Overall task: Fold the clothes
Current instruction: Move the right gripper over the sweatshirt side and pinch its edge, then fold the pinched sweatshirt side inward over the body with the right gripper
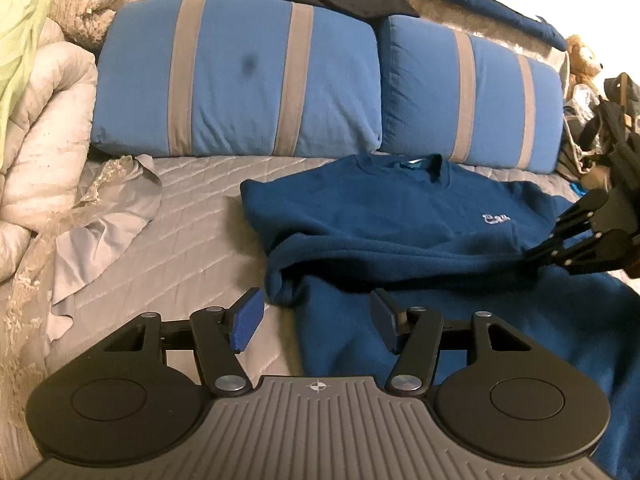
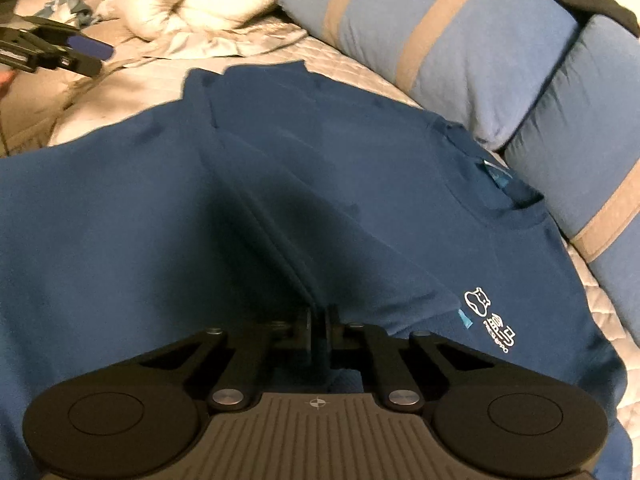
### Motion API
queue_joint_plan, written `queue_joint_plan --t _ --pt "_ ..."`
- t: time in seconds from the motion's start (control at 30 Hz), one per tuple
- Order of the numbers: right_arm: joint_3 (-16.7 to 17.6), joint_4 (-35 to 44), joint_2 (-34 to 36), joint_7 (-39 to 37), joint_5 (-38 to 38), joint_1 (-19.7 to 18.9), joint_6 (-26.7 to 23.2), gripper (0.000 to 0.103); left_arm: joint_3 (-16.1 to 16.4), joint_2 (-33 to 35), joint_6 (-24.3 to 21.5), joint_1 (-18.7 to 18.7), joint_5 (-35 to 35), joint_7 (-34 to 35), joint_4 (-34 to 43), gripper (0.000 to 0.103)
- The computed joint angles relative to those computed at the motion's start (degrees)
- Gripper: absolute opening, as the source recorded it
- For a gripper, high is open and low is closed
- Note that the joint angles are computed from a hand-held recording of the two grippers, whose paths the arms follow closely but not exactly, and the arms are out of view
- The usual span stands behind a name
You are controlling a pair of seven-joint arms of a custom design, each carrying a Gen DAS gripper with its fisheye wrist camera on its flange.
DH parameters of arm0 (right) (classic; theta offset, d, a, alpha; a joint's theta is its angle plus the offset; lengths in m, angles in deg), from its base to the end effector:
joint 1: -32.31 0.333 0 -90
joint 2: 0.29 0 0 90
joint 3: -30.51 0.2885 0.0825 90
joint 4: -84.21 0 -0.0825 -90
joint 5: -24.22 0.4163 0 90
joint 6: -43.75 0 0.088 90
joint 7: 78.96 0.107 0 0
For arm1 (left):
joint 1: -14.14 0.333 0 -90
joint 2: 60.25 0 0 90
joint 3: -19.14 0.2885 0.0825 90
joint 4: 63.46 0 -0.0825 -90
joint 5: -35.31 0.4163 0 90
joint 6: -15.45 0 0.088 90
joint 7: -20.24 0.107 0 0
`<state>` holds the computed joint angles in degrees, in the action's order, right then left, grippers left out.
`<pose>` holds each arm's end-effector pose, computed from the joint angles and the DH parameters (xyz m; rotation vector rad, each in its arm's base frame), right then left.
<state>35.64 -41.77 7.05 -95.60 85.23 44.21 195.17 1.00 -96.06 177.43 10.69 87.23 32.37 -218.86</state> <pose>0.5668 0.1497 0.2989 -2.4480 0.3685 -0.3490 0.3910 -0.1903 0.4256 -1.7968 1.4903 -0.7856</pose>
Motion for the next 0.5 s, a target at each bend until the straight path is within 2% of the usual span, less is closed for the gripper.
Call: queue_joint_plan --t 0.13,0.3,0.37,0.5 --pt "-0.88 -4.22 -5.08 -1.21 -1.73 -0.11 -3.18 0.007 0.77 0.47 0.65 -0.28 -0.78 0.65 -0.59 0.058" --pt "-1.53 -7.69 -7.71 -3.26 -4.82 1.29 -1.89 0.008 0.85 1.94 0.77 -0.26 -1.69 1.06 0.00 0.058" --pt "-1.73 -8.59 -8.52 -6.92 -2.35 1.79 -1.39 0.020 0.79 2.14 1.26 -0.07 -1.35 1.32 0.11 0.058" --pt "-1.37 -8.77 -8.24 -13.27 1.49 3.27 2.51 0.031 0.82 3.09 0.65 0.05 -1.55 1.93 0.79 0.058"
